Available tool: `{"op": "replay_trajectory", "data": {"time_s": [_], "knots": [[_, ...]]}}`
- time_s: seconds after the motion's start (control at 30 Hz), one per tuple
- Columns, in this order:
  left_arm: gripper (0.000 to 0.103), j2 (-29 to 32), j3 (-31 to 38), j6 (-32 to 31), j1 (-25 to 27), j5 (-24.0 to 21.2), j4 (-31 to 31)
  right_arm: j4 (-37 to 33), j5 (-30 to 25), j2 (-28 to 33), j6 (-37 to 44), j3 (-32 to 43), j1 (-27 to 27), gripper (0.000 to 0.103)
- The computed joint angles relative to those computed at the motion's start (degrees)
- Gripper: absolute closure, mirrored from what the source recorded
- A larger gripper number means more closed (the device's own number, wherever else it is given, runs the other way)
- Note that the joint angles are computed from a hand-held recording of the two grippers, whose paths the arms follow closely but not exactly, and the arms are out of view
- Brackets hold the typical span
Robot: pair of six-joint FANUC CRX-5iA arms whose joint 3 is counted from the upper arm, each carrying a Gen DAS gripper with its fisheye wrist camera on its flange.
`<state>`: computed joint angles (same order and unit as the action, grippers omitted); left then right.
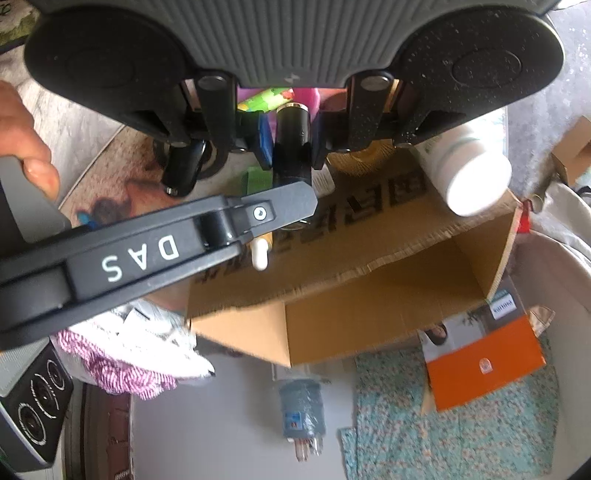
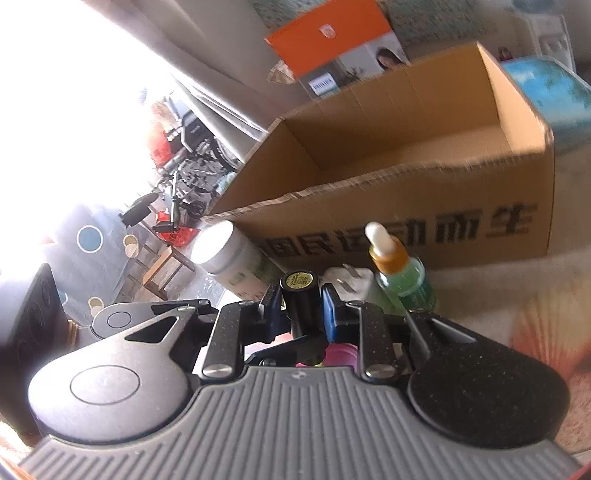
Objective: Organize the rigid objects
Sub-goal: 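Carry the black tube into the cardboard box and open the right tool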
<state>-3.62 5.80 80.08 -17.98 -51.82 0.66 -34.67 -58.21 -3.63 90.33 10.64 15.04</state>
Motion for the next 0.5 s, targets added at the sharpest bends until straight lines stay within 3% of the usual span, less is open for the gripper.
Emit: {"op": "replay_trajectory", "data": {"time_s": [0.27,0.43,0.5], "knots": [[0.08,-0.6,5.8,4.5,-1.2,0.8,-6.3,-2.9,0.6,-1.2,7.0,4.3,-0.9,0.081],[0.08,4.2,15.5,7.4,-0.7,-3.7,-8.7,-5.6,-1.0,2.9,11.7,12.4,-2.1,0.081],[0.08,7.2,20.0,7.1,0.6,-6.1,-7.4,-6.9,-4.1,6.9,12.1,18.6,-3.2,0.081]]}}
